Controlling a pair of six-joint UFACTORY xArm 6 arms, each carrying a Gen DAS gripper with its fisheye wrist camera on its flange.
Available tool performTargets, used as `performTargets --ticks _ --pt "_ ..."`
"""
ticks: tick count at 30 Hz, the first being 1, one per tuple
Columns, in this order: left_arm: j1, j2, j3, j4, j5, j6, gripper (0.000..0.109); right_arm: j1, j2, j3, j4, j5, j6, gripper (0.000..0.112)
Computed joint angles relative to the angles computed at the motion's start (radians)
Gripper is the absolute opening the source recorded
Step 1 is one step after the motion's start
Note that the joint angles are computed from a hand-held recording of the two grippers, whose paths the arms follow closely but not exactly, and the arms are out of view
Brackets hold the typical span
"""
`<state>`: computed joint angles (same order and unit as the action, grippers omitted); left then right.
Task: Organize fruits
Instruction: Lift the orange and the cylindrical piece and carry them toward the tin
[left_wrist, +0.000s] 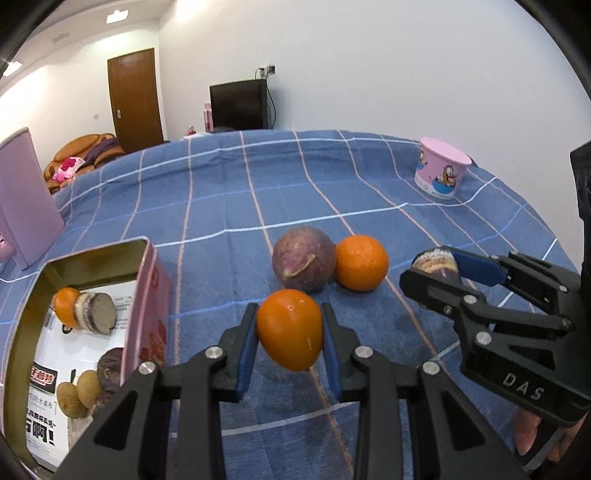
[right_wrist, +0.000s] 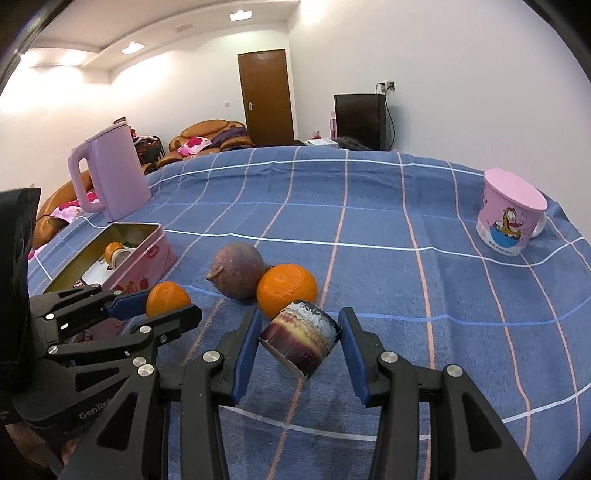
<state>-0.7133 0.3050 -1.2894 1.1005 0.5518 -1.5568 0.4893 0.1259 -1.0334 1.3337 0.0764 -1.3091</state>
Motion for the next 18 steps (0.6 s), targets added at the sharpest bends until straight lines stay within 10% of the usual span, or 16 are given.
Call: performTargets --ticks 18 --pt "-0.034 -0.042 0.030 0.151 0.087 -0.146 0.033 0.011 -0.031 -0.021 0.342 -0.001 -0.358 0.045"
